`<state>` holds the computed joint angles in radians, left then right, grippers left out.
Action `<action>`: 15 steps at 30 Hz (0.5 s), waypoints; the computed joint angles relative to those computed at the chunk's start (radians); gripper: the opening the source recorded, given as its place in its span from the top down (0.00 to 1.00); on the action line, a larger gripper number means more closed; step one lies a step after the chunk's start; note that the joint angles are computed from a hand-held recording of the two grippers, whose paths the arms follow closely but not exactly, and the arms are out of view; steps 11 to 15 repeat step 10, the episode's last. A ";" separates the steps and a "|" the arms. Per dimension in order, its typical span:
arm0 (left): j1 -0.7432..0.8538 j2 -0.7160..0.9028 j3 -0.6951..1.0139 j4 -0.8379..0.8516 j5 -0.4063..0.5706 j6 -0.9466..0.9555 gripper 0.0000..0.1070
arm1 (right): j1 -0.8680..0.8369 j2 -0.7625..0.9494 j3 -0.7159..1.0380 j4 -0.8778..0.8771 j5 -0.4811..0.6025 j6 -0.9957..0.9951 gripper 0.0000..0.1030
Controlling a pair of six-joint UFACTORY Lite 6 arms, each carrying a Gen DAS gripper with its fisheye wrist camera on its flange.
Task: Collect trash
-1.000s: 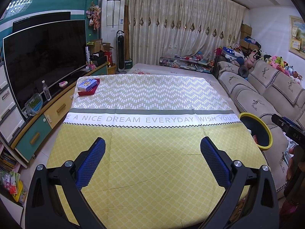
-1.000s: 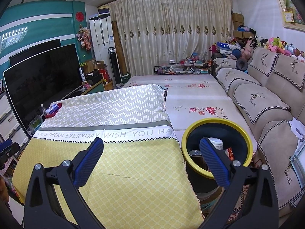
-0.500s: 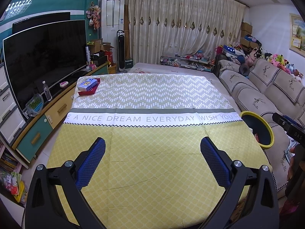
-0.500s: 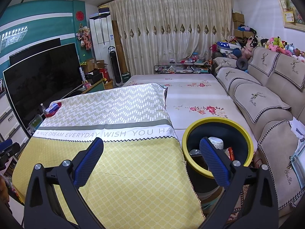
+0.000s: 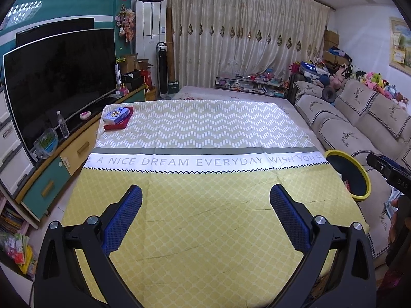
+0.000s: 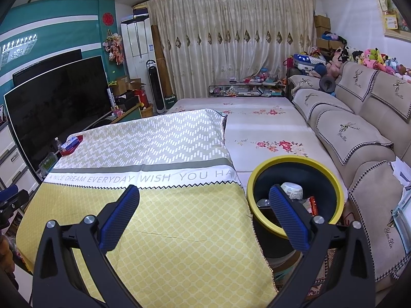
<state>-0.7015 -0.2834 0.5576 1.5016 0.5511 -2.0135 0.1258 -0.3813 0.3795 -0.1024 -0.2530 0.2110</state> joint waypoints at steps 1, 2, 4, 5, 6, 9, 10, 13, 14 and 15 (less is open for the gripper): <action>0.023 0.011 0.013 0.005 -0.030 0.013 0.08 | 0.004 0.010 0.007 0.013 -0.001 -0.014 0.07; 0.053 0.026 0.030 0.000 -0.063 0.035 0.08 | 0.006 0.023 0.020 0.013 0.001 -0.017 0.07; 0.151 0.086 0.093 -0.026 -0.164 0.108 0.08 | 0.016 0.065 0.065 -0.005 0.007 -0.011 0.07; 0.181 0.108 0.113 -0.013 -0.191 0.110 0.08 | 0.023 0.092 0.091 -0.008 0.007 -0.012 0.07; 0.235 0.160 0.154 0.027 -0.228 0.093 0.08 | 0.033 0.122 0.125 0.017 0.017 -0.041 0.07; 0.363 0.348 0.319 0.053 -0.294 0.120 0.08 | 0.087 0.282 0.282 0.147 0.024 -0.181 0.07; 0.408 0.430 0.396 0.049 -0.323 0.148 0.08 | 0.103 0.371 0.370 0.142 0.028 -0.183 0.07; 0.408 0.430 0.396 0.049 -0.323 0.148 0.08 | 0.103 0.371 0.370 0.142 0.028 -0.183 0.07; 0.408 0.430 0.396 0.049 -0.323 0.148 0.08 | 0.103 0.371 0.370 0.142 0.028 -0.183 0.07; 0.408 0.430 0.396 0.049 -0.323 0.148 0.08 | 0.103 0.371 0.370 0.142 0.028 -0.183 0.07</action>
